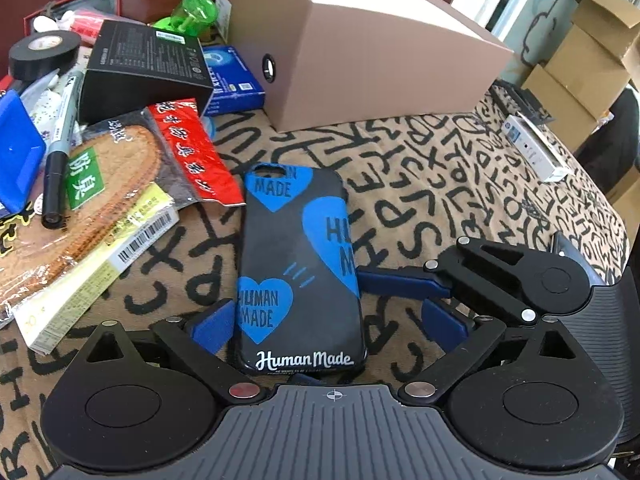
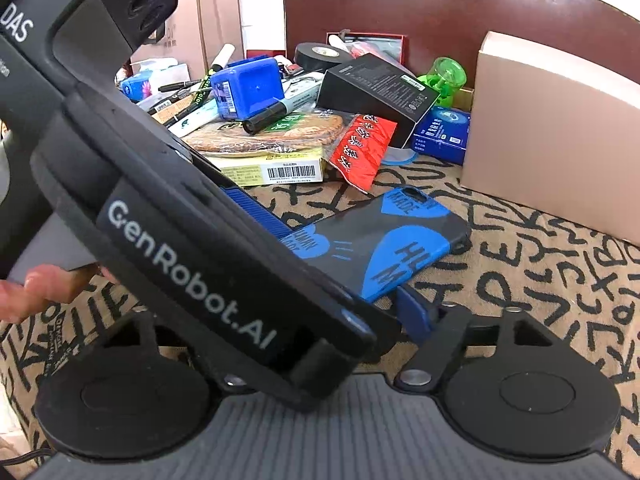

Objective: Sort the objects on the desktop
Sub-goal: 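Push the left gripper fingers under the phone case edge to tilt it up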

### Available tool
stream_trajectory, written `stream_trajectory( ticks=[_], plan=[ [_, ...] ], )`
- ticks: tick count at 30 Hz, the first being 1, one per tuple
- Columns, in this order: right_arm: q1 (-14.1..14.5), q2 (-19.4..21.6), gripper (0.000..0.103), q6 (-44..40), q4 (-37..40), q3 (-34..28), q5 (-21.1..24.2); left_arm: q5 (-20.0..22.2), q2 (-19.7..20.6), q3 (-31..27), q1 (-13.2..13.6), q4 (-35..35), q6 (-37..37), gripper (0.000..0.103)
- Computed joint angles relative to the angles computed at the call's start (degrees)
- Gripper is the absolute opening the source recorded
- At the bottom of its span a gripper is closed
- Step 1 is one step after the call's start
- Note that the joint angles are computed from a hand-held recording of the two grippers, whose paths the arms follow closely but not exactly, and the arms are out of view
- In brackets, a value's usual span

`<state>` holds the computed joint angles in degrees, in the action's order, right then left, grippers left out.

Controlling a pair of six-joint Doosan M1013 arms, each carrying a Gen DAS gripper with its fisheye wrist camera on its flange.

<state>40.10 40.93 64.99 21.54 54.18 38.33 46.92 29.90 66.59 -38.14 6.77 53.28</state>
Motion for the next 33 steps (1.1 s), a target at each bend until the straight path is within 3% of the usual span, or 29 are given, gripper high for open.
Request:
stream_trajectory(
  ticks=[11,16,21,24,28,30,33],
  plan=[
    [-1.37,-4.89,0.069,-5.35,5.1,8.18,-3.12,-0.4,-0.18,0.32,-1.39,-2.61,5.88,0.097],
    [-1.64,-5.41,0.085,-5.32,4.59,9.77,-5.95,0.32,0.83,-1.39,-0.47,-2.88,3.57,0.099],
    [-1.76,-4.21,0.092,-7.57,5.7,7.98,-4.59,2.25,2.15,-3.23,-0.99,-0.79,5.2,0.103],
    [-1.69,-3.07,0.093,-8.07,6.23,6.28,-3.46,0.97,2.11,-2.97,-0.8,-2.09,6.28,0.103],
    [-1.33,-2.75,0.087,-6.57,5.45,5.4,-3.01,1.4,2.1,-3.22,-0.92,-0.28,3.51,0.1],
    [-1.52,-2.81,0.08,-7.95,7.58,5.31,-2.19,-0.56,1.39,-2.16,-0.33,-4.16,6.5,0.084],
    [-1.69,-2.72,0.077,-7.39,8.55,5.07,-1.71,-0.15,1.49,-2.5,-0.46,-4.95,6.16,0.084]
  ],
)
